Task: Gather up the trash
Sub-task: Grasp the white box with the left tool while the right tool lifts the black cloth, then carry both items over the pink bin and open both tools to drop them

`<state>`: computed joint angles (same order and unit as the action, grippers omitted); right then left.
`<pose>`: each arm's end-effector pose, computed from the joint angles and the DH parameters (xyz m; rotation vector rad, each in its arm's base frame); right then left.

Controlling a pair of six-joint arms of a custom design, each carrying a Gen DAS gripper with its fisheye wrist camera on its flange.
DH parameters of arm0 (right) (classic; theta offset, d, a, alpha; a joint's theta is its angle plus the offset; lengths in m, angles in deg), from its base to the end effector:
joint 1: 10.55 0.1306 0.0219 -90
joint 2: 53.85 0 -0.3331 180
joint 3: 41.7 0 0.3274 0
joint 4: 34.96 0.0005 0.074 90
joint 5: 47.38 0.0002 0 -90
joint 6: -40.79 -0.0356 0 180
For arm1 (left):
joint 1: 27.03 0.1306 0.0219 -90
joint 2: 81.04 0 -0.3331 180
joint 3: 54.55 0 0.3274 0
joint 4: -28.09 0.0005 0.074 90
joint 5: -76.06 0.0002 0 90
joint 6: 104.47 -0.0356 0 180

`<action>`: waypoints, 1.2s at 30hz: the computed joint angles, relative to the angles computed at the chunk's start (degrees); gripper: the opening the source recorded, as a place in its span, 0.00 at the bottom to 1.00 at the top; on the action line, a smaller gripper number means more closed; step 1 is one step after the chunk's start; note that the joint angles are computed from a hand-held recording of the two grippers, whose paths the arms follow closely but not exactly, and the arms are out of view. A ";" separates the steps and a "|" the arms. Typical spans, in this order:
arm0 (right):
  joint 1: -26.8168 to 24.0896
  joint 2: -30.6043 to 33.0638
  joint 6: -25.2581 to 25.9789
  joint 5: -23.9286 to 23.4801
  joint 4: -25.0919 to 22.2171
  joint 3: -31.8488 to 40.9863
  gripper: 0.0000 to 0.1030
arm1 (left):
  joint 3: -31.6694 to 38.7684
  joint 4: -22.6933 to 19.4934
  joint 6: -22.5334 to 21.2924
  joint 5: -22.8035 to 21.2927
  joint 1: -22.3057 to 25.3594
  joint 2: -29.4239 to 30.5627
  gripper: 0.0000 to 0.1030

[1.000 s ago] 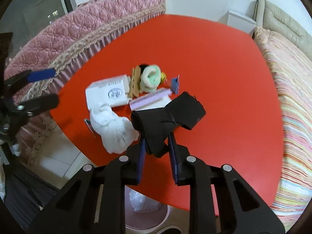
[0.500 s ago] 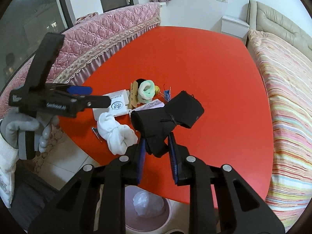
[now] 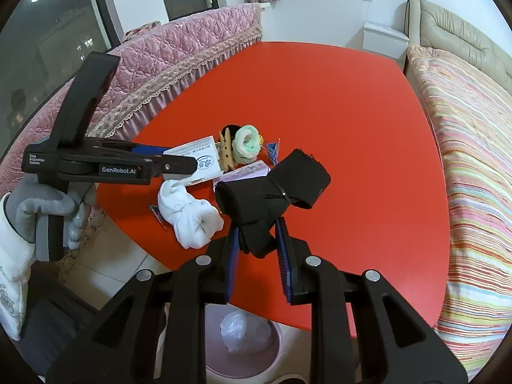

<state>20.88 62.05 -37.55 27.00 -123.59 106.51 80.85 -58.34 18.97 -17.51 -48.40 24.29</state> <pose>0.4253 0.2706 0.5150 -1.0422 2.3494 0.4804 0.4232 -0.1638 0.5246 -0.2952 2.5609 -0.2873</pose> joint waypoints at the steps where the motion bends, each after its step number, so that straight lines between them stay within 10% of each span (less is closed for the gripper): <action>1: 0.07 -0.09 -0.10 0.06 0.14 -0.18 0.21 | -0.28 0.50 -0.07 -0.39 -0.06 -0.35 0.44; 19: 0.05 -16.07 0.52 -0.73 4.16 -14.77 0.21 | 1.16 -0.36 -0.53 -14.56 -9.94 -8.11 0.31; 32: 3.73 -30.78 0.67 -2.10 3.91 -38.01 0.22 | -9.71 -3.66 12.43 -23.21 -28.58 -18.00 0.31; 34: 3.80 -30.04 1.08 -3.06 3.57 -38.96 0.36 | -11.26 -3.61 13.93 -23.15 -30.21 -18.66 0.31; 36: 3.68 -30.50 0.28 -1.86 4.99 -40.89 0.75 | -12.36 -3.51 15.43 -22.95 -31.47 -18.76 0.31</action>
